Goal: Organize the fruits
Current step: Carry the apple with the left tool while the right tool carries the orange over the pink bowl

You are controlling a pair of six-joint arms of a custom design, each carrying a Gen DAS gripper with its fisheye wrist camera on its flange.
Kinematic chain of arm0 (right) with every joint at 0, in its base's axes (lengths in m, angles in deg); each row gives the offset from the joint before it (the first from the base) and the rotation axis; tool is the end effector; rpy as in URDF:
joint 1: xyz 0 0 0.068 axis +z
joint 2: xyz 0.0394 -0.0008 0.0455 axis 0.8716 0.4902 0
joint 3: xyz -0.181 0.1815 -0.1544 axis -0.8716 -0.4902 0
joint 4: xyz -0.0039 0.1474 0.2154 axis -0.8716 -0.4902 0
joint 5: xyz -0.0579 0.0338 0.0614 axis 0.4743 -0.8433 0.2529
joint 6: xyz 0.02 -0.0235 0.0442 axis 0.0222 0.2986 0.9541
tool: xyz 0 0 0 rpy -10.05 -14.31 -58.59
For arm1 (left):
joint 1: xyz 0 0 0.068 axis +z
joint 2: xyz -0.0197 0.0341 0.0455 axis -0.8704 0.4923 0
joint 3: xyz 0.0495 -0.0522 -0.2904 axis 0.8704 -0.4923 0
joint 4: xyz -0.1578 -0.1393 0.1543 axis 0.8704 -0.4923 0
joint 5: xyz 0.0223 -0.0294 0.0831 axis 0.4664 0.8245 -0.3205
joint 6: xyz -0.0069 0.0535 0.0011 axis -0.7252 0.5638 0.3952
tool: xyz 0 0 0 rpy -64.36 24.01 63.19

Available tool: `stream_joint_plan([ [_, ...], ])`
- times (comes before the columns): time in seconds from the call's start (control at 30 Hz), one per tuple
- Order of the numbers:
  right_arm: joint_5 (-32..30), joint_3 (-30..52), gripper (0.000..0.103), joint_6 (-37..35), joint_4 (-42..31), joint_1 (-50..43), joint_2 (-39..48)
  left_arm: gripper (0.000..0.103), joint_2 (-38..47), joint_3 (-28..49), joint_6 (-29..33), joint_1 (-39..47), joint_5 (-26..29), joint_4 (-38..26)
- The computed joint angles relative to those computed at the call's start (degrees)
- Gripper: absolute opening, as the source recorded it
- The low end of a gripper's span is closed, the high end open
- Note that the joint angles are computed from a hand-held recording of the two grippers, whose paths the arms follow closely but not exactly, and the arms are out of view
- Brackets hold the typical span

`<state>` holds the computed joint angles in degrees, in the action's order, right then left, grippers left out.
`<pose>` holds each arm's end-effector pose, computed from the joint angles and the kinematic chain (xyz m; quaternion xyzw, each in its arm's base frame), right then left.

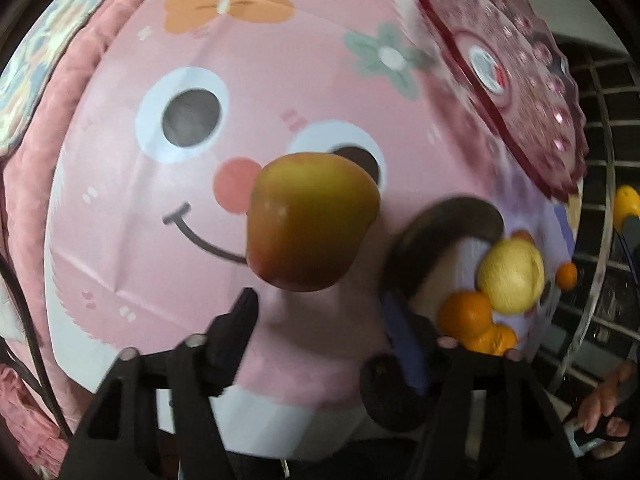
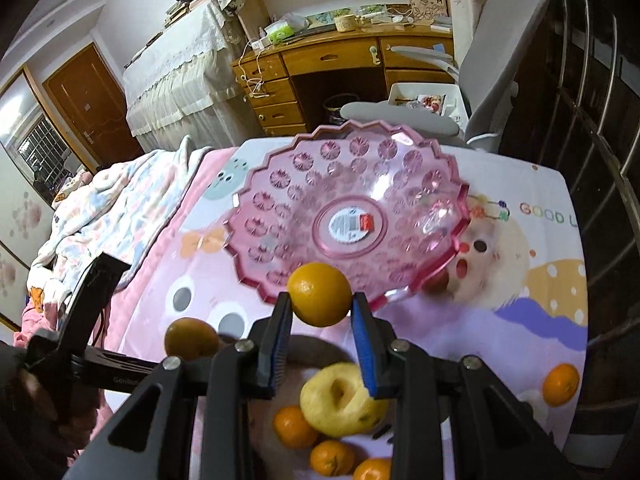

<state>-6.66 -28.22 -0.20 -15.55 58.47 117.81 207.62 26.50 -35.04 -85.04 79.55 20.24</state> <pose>0.2863 -0.0008 0.2074 -0.0070 0.9499 0.1342 0.2822 0.3329 -0.1615 0.0943 0.0397 -0.9915 0.1121 0.0525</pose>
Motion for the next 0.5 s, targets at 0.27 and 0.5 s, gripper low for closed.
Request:
stream_joint_plan([
  [0.27, -0.4, 1.5, 0.030, -0.8, 1.5, -2.0, 4.0, 0.077, 3.3, 2.1, -2.3, 2.6, -2.3, 6.3],
  [0.5, -0.9, 1.2, 0.030, -0.8, 2.7, -2.7, 5.3, 0.085, 4.8, 3.5, -5.1, 5.7, -6.8, 12.7],
])
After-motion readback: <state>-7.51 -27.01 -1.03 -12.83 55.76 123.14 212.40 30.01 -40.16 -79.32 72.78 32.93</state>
